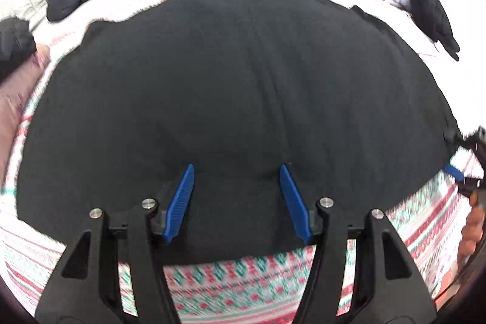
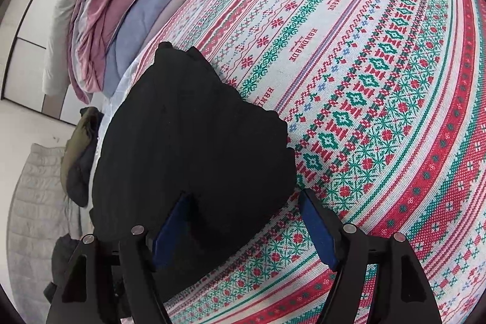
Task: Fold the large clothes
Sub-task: 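Grasp the folded coat's end with the left tool while the right tool grasps it too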
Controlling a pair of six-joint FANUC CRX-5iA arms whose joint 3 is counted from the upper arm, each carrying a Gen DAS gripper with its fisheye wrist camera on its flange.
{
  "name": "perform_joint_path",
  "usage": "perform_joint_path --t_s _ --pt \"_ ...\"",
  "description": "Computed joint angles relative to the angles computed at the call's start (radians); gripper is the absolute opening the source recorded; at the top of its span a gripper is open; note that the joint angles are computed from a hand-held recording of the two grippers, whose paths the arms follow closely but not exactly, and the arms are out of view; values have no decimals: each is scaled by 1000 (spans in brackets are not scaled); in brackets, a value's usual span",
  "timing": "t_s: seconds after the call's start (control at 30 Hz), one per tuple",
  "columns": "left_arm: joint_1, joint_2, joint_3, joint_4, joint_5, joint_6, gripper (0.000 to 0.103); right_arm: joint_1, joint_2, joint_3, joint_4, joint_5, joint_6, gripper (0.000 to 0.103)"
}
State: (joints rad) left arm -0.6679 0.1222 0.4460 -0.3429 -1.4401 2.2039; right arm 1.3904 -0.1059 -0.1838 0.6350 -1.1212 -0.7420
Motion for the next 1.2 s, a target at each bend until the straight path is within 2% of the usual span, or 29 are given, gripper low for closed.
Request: perform_joint_path --t_s 0.2,0.27,0.37,0.47,0.53,0.67,0.77,0.8,0.87,0.93,1.0,1.1,1.2 --pt "80 82 121 13 -40 -28 61 -3 1 -5 4 14 -19 78" --pt "113 118 125 66 -74 -41 61 -4 4 -2 -1 16 -7 80" --pt "145 97 69 121 -27 -21 63 -9 3 -3 -1 25 -5 81" --pt "163 102 106 148 -21 -20 62 -9 -12 -28 17 56 -47 81" --pt "156 130 168 126 -23 -29 62 -10 -28 -57 38 89 -93 81" --pt "157 229 313 98 -69 -60 62 -11 -36 -72 48 107 -114 81" --pt "172 345 446 44 -181 -36 62 -12 -41 -79 51 113 -118 81" --pt "192 360 446 76 -188 -29 63 -12 -41 -80 52 112 -121 81" --pt "232 338 384 142 -140 21 63 -11 -38 -77 52 108 -125 81" --pt "248 329 380 162 -106 31 63 -6 -41 -83 59 107 -137 81" --pt "266 309 355 193 -38 31 63 -6 -46 -99 79 128 -177 81" --pt "292 332 383 243 -6 35 63 -8 -52 -117 101 153 -217 81" --pt "277 398 475 239 -42 7 63 -8 -49 -114 100 150 -218 81"
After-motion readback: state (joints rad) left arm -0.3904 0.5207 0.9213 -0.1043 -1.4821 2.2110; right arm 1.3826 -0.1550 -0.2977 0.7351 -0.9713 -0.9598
